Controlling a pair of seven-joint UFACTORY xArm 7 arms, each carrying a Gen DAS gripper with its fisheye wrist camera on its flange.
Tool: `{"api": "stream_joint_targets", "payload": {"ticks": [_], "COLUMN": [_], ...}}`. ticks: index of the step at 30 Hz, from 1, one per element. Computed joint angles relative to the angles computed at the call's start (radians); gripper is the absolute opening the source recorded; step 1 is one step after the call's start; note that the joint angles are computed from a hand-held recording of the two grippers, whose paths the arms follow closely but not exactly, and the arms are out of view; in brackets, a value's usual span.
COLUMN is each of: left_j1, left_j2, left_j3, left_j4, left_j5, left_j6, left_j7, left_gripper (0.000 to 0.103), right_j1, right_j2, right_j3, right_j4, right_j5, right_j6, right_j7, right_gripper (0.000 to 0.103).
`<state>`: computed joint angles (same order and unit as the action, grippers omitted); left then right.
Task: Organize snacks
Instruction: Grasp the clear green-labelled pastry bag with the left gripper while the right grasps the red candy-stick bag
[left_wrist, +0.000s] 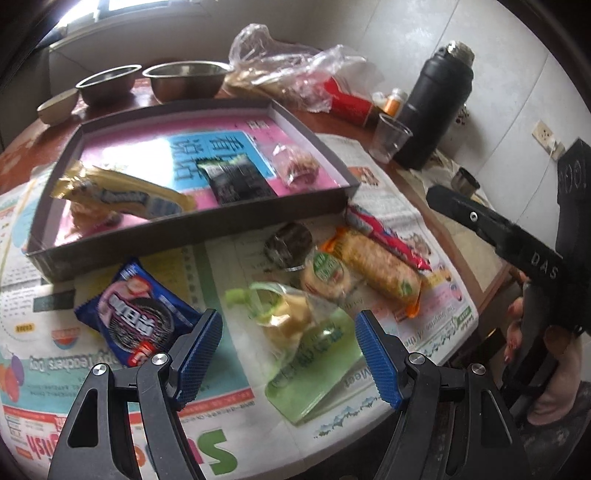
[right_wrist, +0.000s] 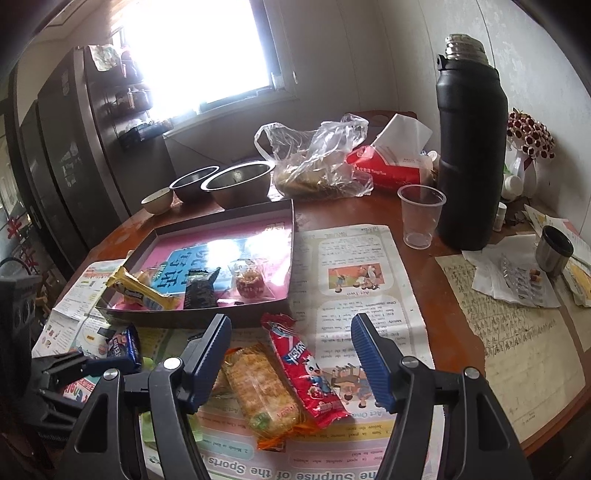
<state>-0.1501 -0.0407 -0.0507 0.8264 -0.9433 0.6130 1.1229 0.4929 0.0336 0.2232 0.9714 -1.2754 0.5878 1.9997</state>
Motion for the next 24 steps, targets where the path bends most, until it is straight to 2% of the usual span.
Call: {"api": "stream_joint_targets", "payload": {"ticks": [6,11,18,24], "left_j1": [-0.005,-0.005,0.001,0.004], "left_j2": [0.009,0.028,0.053,0.060], "left_j3": [-0.006,-0.013,-0.022,-0.030], "left_j4": [-0.005,0.003,0.014,0.018], "left_j5": [0.005,0.014,0.016,-0.007], "left_j6": [-0.010,-0.016,-0.021,-0.033], "left_j7": [-0.005,-0.021,-0.031,-0.008], "left_gripper": [0.076,0.076,0.076,0.076], "right_j1": [-0.012,-0.015,-0.014,-0.014], "right_j2": [0.000,0.038,0.075,0.116], "right_j3": [-0.008,-0.017,-0.050,-0.072], "right_j4": [-0.021,-0.017,-0.021,-0.006], "right_j5": [0.020,0.059,0.018,0.016], "right_j6": [-0.025,-0.053,-0.110,-0.148], "right_j7": [-0.025,-0.136,-0.137,-0.175], "right_gripper": [0.067,0.067,0.066,0.054]}}
